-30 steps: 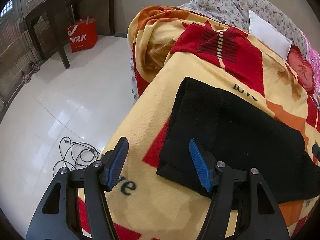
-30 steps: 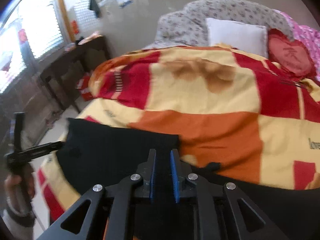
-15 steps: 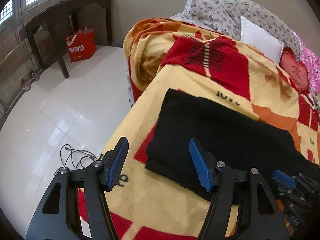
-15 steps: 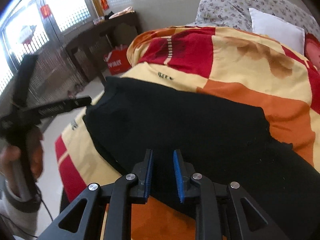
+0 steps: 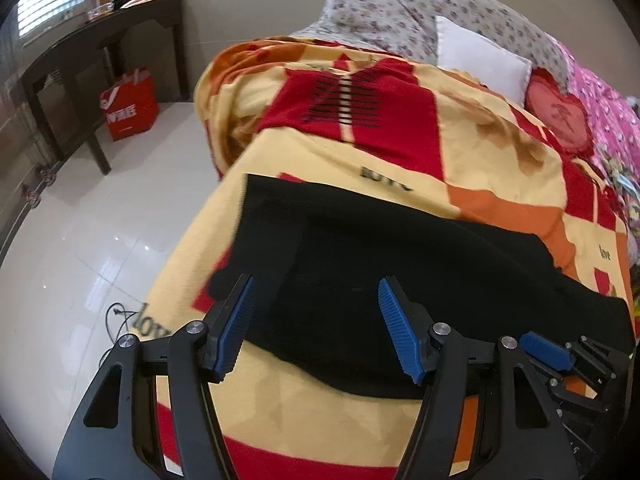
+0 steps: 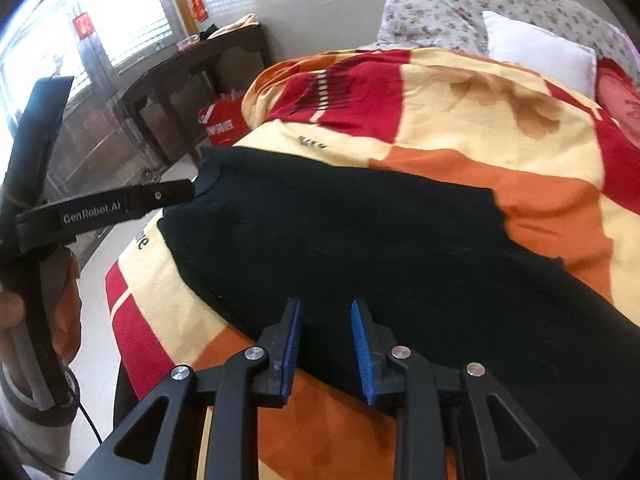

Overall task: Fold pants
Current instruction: 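Fold the garment end over with the right gripper toward the left gripper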

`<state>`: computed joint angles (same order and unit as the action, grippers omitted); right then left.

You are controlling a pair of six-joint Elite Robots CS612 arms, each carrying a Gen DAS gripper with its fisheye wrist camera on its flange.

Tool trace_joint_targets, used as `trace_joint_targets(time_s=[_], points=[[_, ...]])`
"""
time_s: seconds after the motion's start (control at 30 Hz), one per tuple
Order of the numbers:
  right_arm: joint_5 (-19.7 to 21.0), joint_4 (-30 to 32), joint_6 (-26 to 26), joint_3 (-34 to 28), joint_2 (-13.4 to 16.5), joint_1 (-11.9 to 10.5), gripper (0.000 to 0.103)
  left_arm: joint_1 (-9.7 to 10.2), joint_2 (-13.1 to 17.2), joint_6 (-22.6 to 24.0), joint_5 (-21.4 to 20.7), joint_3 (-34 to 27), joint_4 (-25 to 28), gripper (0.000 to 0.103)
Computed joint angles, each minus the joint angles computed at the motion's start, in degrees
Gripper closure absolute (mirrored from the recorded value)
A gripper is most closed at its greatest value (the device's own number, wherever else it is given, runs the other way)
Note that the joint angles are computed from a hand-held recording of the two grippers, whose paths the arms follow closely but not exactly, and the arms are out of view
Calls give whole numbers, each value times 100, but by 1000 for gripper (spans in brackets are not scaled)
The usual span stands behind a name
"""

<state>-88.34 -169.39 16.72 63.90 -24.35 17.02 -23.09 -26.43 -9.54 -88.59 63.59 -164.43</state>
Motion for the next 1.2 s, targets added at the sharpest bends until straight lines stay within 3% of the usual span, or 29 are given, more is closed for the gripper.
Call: trace_joint_targets(time_s=[0.5, 0.73, 0.87, 1.03, 1.2], points=[[-952, -591, 831, 1386, -652, -267, 72, -446, 166, 966, -852, -390, 550, 40], [-1374, -1098, 1268, 2284, -1075, -423, 71, -681, 286, 1383, -1381, -731, 1075, 40], [-1650, -1522, 1815, 2991, -1378, -523, 66, -834, 363, 1669, -1682, -946, 1332, 39], [-1776, -1911, 2552, 3773, -1665, -654, 64, -1035, 518, 2142, -2258, -1352, 1839, 39], [-1608, -2288, 3015, 4076, -1684, -779, 59, -1251, 715, 2713, -2543, -1817, 2369, 37]])
